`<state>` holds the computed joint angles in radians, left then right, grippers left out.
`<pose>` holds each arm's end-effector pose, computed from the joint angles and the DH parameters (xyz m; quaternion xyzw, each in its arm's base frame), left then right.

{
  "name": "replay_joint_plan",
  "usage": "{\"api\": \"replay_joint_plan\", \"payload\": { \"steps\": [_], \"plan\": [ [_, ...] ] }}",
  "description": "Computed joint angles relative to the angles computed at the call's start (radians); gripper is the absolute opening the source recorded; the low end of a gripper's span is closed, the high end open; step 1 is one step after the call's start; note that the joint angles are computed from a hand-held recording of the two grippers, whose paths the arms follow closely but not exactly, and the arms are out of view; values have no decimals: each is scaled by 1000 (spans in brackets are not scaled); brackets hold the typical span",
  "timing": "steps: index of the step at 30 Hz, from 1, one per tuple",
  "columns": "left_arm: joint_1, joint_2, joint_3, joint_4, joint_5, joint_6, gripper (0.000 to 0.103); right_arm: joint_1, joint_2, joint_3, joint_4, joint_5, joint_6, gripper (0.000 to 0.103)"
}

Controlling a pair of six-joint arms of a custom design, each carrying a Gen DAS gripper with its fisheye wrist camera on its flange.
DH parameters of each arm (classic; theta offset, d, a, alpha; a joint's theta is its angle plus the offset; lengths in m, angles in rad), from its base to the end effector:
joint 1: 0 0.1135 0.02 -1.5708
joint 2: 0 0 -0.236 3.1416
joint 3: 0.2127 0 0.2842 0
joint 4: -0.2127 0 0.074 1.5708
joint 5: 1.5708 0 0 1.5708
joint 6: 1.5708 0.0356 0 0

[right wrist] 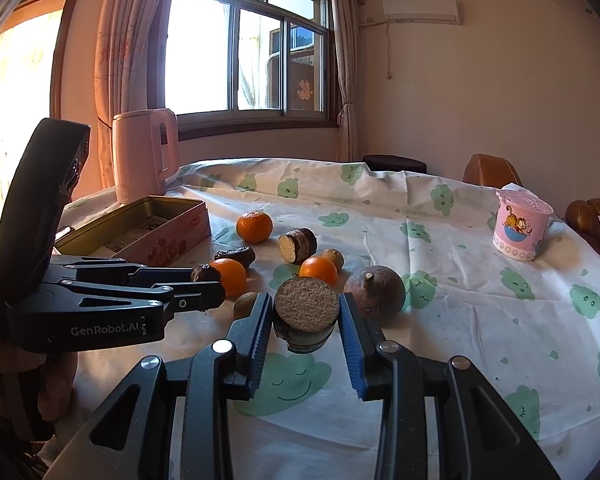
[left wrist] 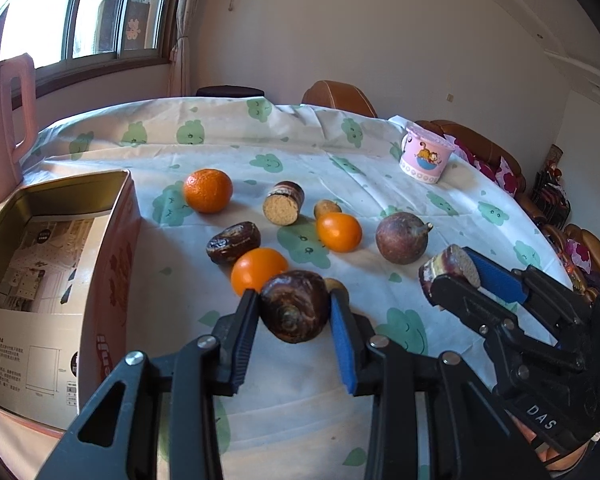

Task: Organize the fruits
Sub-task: 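Carry the cake roll with the right gripper while the left gripper carries the chestnut over the tin box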

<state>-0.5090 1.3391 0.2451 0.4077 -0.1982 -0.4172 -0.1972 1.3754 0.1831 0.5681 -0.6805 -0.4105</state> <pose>0.2050 -0.1064 0.0549 -0.0010 0.9004 -0.1102 0.4210 0.2153 -0.0202 0.0496 -0.2406 0.8181 0.1549 0.4989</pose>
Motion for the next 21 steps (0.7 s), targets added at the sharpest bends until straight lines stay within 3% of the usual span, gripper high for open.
{"api": "replay_joint_plan", "payload": {
  "steps": [21],
  "plan": [
    [-69, -128, -107, 76, -148, -13, 37, -29, -8, -59, 130, -51, 14, 36]
  ]
}}
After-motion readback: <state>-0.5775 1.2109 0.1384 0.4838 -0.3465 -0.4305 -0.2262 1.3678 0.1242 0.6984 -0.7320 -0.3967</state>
